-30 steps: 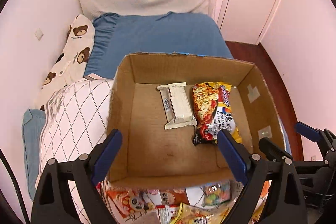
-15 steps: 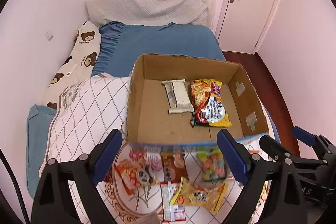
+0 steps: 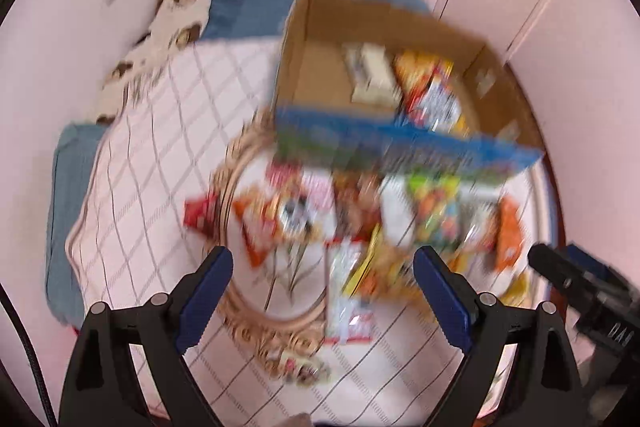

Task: Organize snacks
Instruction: 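Grasp the small candy packet with left tool while right tool grasps the yellow egg-cake bag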

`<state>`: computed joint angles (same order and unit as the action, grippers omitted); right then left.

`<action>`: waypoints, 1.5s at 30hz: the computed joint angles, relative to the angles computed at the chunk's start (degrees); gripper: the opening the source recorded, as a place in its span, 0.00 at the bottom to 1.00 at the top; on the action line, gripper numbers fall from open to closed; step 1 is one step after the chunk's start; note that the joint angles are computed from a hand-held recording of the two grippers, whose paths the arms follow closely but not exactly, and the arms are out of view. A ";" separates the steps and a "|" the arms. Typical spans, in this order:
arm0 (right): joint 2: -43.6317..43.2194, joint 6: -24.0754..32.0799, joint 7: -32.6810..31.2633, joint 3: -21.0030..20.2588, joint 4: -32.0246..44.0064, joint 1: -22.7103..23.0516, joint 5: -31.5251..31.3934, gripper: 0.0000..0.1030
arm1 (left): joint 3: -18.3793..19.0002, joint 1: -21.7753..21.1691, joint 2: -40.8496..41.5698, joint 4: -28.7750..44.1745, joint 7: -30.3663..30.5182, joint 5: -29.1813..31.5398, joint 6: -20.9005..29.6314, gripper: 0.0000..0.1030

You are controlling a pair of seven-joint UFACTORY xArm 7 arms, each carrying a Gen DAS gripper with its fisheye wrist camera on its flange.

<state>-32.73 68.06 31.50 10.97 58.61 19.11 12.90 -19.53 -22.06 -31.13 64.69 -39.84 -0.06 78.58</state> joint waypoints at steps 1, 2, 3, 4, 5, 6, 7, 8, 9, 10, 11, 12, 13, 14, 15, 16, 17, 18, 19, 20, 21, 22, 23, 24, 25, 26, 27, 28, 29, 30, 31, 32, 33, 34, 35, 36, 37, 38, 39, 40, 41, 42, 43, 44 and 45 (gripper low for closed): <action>0.53 0.22 -1.22 0.11 -0.54 0.69 0.17 0.98 | 0.19 -0.38 -1.35 -2.37 -0.52 -0.94 1.30 0.90; 1.66 -0.08 -4.03 0.17 -1.03 1.94 0.42 0.98 | 0.88 -0.92 -3.13 -5.25 -0.99 -2.74 2.06 0.90; 2.73 -0.21 -6.03 0.57 -1.14 2.75 0.18 0.98 | 1.52 -1.38 -4.73 -7.70 -1.38 -4.52 2.44 0.90; 4.37 0.18 -7.99 1.28 -0.78 3.44 -0.69 0.98 | 2.20 -1.89 -6.68 -10.72 -1.99 -6.66 3.04 0.90; 6.64 0.47 -10.64 1.98 -0.04 4.34 -1.65 0.98 | 2.62 -2.21 -8.27 -13.12 -2.48 -8.25 3.52 0.90; 8.65 0.44 -12.69 2.68 0.57 5.01 -2.59 0.98 | 2.99 -2.56 -9.96 -15.75 -3.06 -9.90 4.03 0.90; 10.15 0.45 -14.13 3.26 0.97 5.60 -3.26 0.98 | 3.39 -2.79 -11.49 -17.99 -3.64 -11.42 4.58 0.90; 12.65 0.58 -16.09 3.89 1.98 6.28 -4.21 0.98 | 3.86 -3.03 -13.31 -20.40 -4.47 -13.29 4.93 0.90; 14.85 0.55 -18.00 4.13 2.83 7.00 -4.36 0.98 | 4.23 -3.32 -15.27 -22.72 -5.19 -15.04 5.00 0.90; 16.32 0.13 -19.71 4.08 2.99 7.59 -4.02 0.98 | 4.57 -3.56 -16.99 -24.65 -5.69 -16.53 5.02 0.90; 18.08 -0.09 -21.39 4.15 3.43 8.15 -3.84 0.98 | 5.09 -3.86 -19.19 -27.03 -6.71 -18.70 5.22 0.90; 20.10 0.14 -22.47 4.47 4.14 8.58 -4.34 0.98 | 5.43 -3.86 -20.73 -28.68 -7.50 -20.18 5.10 0.90; 21.70 0.13 -22.50 4.93 4.57 8.85 -5.57 0.98 | 5.88 -3.88 -22.50 -30.55 -8.43 -22.05 4.61 0.90; 22.87 0.19 -22.63 5.14 4.86 9.15 -6.29 0.98 | 6.62 -3.90 -24.87 -33.18 -10.12 -24.91 4.23 0.90; 23.93 0.28 -22.77 5.23 4.97 9.48 -6.54 0.98 | 6.95 -3.92 -26.29 -34.76 -11.13 -26.70 3.83 0.90; 24.28 0.26 -22.52 5.16 4.82 9.69 -6.57 0.98 | 7.43 -4.01 -28.21 -36.84 -12.06 -28.92 2.80 0.90; 24.46 0.50 -21.79 5.11 4.49 9.83 -6.55 0.97 | 7.73 -4.00 -30.43 -39.28 -13.61 -31.37 1.71 0.89; 24.54 1.19 -20.73 5.04 4.24 9.89 -6.63 0.88 | 7.53 -3.93 -31.42 -40.31 -14.65 -32.11 1.21 0.86; 24.50 1.75 -19.82 4.93 3.97 9.91 -6.54 0.78 | 7.01 -3.94 -31.92 -40.83 -15.17 -32.13 0.53 0.85; 23.90 1.95 -18.71 4.64 3.13 9.82 -5.80 0.75 | 5.80 -4.25 -31.12 -40.28 -14.72 -30.78 0.00 0.84; 22.87 2.01 -17.27 4.37 2.02 9.66 -5.06 0.74 | 4.91 -4.70 -29.49 -39.15 -13.87 -29.17 -0.13 0.84; 21.86 2.29 -16.03 4.23 1.07 9.53 -4.68 0.74 | 3.56 -5.41 -27.52 -37.59 -12.33 -26.92 -0.43 0.84; 20.72 2.63 -14.69 4.15 0.09 9.38 -4.39 0.73 | 2.52 -6.45 -24.85 -35.90 -10.08 -24.86 -0.62 0.84; 19.13 2.63 -13.48 3.90 -1.37 9.21 -3.57 0.73 | 2.06 -7.21 -22.88 -34.86 -8.64 -23.61 -0.75 0.84; 17.25 2.61 -12.21 3.51 -3.07 8.98 -2.22 0.72 | 1.36 -8.11 -20.95 -33.86 -7.34 -22.61 -0.89 0.84; 15.13 2.40 -10.79 2.96 -5.03 8.68 -0.39 0.72 | 1.07 -9.02 -19.37 -33.32 -6.23 -22.33 -1.37 0.84; 12.81 2.21 -9.34 2.28 -7.22 8.36 1.86 0.72 | 1.08 -9.64 -17.92 -32.99 -5.46 -22.36 -2.01 0.84; 10.77 1.90 -8.18 1.63 -9.22 8.04 3.90 0.72 | 1.02 -10.38 -16.56 -32.79 -4.69 -22.46 -2.39 0.84; 8.14 1.49 -6.58 0.83 -11.70 7.66 6.43 0.72 | 0.96 -11.02 -15.51 -32.79 -4.13 -22.64 -2.99 0.84; 4.74 1.07 -4.31 -0.13 -14.83 7.11 9.30 0.72 | 0.73 -11.48 -14.35 -32.68 -3.94 -22.76 -3.61 0.84; 2.58 0.90 -2.95 -0.64 -16.74 6.73 10.84 0.71 | 0.62 -11.98 -13.40 -32.75 -3.67 -22.75 -3.99 0.81; 0.25 0.55 -1.23 -0.98 -18.69 6.22 12.05 0.71 | 0.52 -12.35 -12.72 -32.86 -3.68 -22.78 -4.55 0.68; -2.30 0.16 0.47 -1.18 -20.72 5.77 12.98 0.71 | 0.42 -12.80 -11.47 -32.78 -3.54 -22.96 -5.01 0.60; -3.98 0.02 1.40 -1.38 -22.10 5.61 13.57 0.71 | -0.02 -13.07 -9.85 -32.30 -3.87 -23.02 -5.75 0.60; -5.29 -0.13 1.72 -1.61 -23.42 5.78 14.33 0.71 | -0.15 -13.36 -9.67 -32.36 -4.19 -22.67 -6.22 0.60; -6.60 -0.42 2.08 -1.97 -24.79 5.97 15.44 0.71 | -0.51 -13.71 -9.21 -32.30 -4.62 -22.43 -6.77 0.60; -8.76 -0.30 2.37 -2.23 -26.51 5.97 15.70 0.72 | -0.74 -14.12 -8.95 -32.23 -5.07 -22.19 -7.06 0.60; -9.46 -0.18 2.41 -2.04 -26.88 5.94 15.14 0.74 | -0.58 -14.23 -8.36 -31.85 -5.07 -21.64 -7.25 0.60; -9.66 0.39 2.36 -1.74 -26.50 5.76 13.80 0.79 | -0.28 -13.80 -6.90 -30.74 -4.85 -20.65 -7.69 0.60; -9.95 0.73 2.53 -1.09 -26.01 5.61 12.37 0.81 | 0.01 -13.40 -5.54 -29.44 -4.78 -19.84 -7.91 0.60; -10.04 1.26 2.31 -0.83 -25.34 5.57 11.12 0.81 | 0.19 -13.37 -5.24 -29.19 -4.88 -19.59 -8.27 0.59; -9.59 1.32 2.36 -0.73 -24.54 6.65 8.82 0.81 | 0.72 -12.67 -3.71 -28.42 -4.45 -18.83 -9.10 0.59; -6.74 1.48 1.19 0.25 -21.39 5.33 7.92 0.82 | 0.86 -12.50 -3.60 -28.38 -4.66 -18.50 -9.41 0.59; -5.83 1.33 0.66 0.96 -20.57 5.54 6.77 0.82 | 1.08 -12.27 -3.36 -28.25 -4.73 -18.15 -9.70 0.59; -4.60 1.17 0.70 1.65 -19.45 5.74 6.09 0.82 | 1.46 -12.04 -3.50 -28.23 -4.84 -17.97 -9.78 0.59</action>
<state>-37.33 69.23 32.19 12.61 39.15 24.85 19.00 -18.08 -34.10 -34.63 36.46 -44.68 -18.03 68.80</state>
